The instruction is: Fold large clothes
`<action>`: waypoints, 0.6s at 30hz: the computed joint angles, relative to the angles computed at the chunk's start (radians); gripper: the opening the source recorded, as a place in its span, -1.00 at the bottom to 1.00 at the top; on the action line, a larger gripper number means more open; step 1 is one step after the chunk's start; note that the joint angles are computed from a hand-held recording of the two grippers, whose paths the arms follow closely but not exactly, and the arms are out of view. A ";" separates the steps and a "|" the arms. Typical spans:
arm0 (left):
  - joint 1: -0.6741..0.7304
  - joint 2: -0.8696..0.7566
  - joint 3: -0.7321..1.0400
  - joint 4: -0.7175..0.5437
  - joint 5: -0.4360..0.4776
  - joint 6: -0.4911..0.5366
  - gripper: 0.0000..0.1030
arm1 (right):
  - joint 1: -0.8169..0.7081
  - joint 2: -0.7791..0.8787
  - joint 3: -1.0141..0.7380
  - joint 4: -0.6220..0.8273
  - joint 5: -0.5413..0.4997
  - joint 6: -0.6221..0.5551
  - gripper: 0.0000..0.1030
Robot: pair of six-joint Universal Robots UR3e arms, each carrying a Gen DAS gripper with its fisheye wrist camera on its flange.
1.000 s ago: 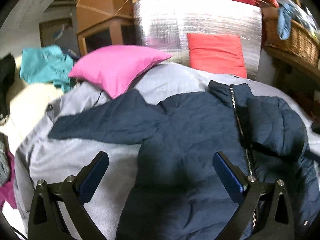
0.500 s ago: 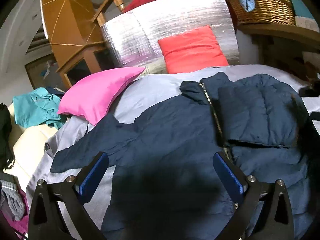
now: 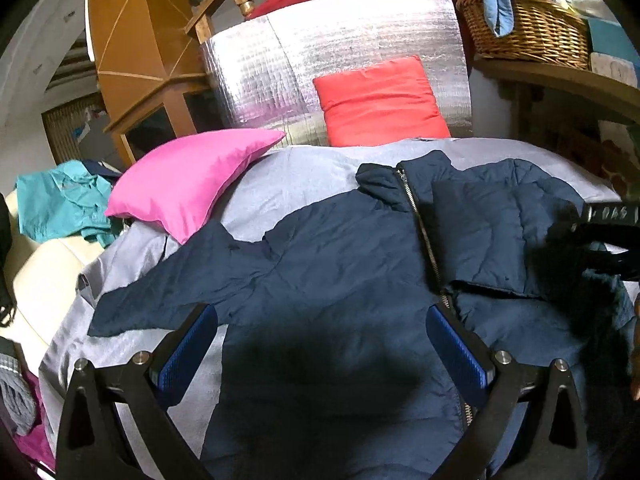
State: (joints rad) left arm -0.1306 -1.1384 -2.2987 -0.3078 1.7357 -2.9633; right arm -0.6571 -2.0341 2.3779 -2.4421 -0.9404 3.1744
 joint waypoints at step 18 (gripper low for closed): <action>0.373 0.286 -0.028 -0.260 -0.337 0.084 1.00 | 0.297 0.166 -0.052 -0.290 -0.210 0.129 -0.37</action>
State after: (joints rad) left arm 0.2425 -0.8521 -2.3264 -0.5681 1.3985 -2.8794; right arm -0.3603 -1.8678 2.3261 -2.7318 -1.1503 3.3031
